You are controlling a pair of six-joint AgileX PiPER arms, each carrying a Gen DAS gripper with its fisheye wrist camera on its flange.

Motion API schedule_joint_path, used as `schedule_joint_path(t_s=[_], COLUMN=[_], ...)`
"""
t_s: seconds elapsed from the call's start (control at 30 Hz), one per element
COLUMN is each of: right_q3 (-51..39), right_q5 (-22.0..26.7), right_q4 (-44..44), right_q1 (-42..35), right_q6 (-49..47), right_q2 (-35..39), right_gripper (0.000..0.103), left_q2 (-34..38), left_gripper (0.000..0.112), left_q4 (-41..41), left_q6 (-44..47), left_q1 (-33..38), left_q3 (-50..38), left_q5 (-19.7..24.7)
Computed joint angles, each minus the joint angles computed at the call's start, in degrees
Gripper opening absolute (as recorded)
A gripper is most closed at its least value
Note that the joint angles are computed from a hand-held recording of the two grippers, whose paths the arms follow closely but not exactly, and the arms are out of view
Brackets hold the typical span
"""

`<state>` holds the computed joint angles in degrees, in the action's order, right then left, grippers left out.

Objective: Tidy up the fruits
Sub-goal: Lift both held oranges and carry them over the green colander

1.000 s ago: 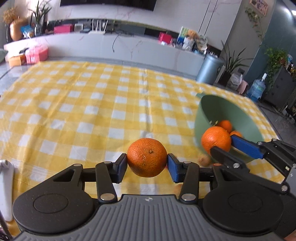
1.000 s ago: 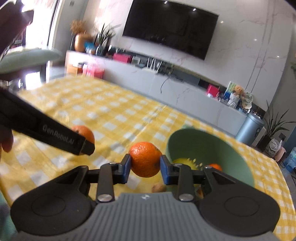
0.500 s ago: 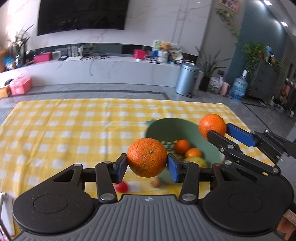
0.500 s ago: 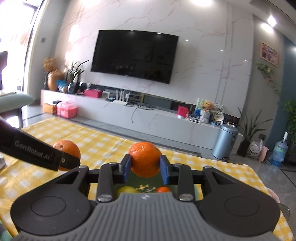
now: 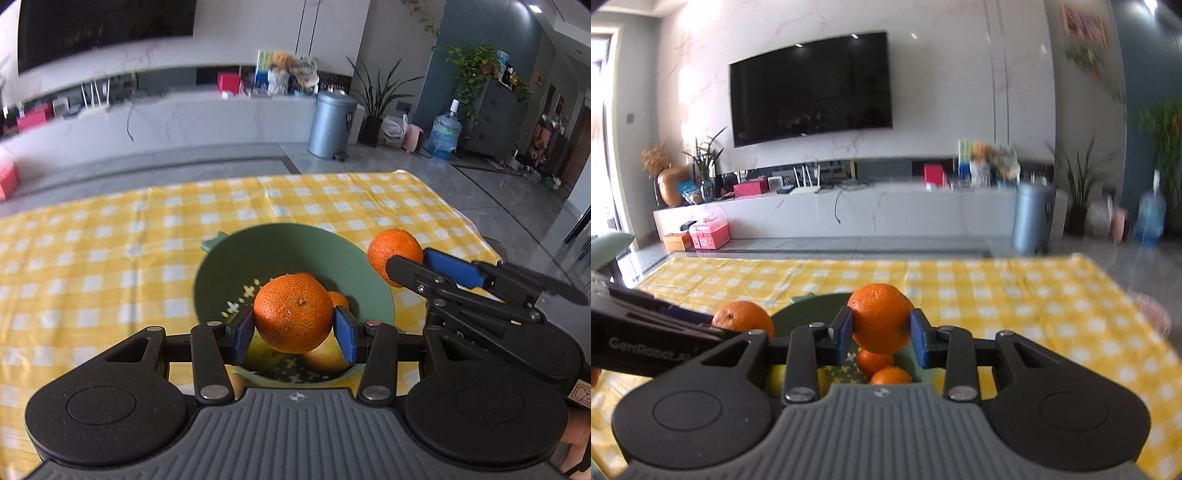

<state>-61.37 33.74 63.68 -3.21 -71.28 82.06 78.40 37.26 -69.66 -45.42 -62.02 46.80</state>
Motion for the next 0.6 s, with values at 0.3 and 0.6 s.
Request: schedule_joint_path(t_s=[0.3, 0.6], right_q3=[-7.8, -13.4], right_q5=[3.8, 4.4], right_q4=[-4.6, -11.7], right_q1=[1.8, 5.8], right_q6=[4.8, 11.8], right_q2=[9.6, 16.0], right_gripper=[0.030, 0.030], left_q2=[6.4, 10.7], left_gripper=[0.052, 0.052], left_q4=[-12.8, -17.0], left_q6=[14.8, 17.1], left_q1=[10.5, 16.1], left_q3=[-4.5, -5.6], left_q5=[-3.4, -3.2])
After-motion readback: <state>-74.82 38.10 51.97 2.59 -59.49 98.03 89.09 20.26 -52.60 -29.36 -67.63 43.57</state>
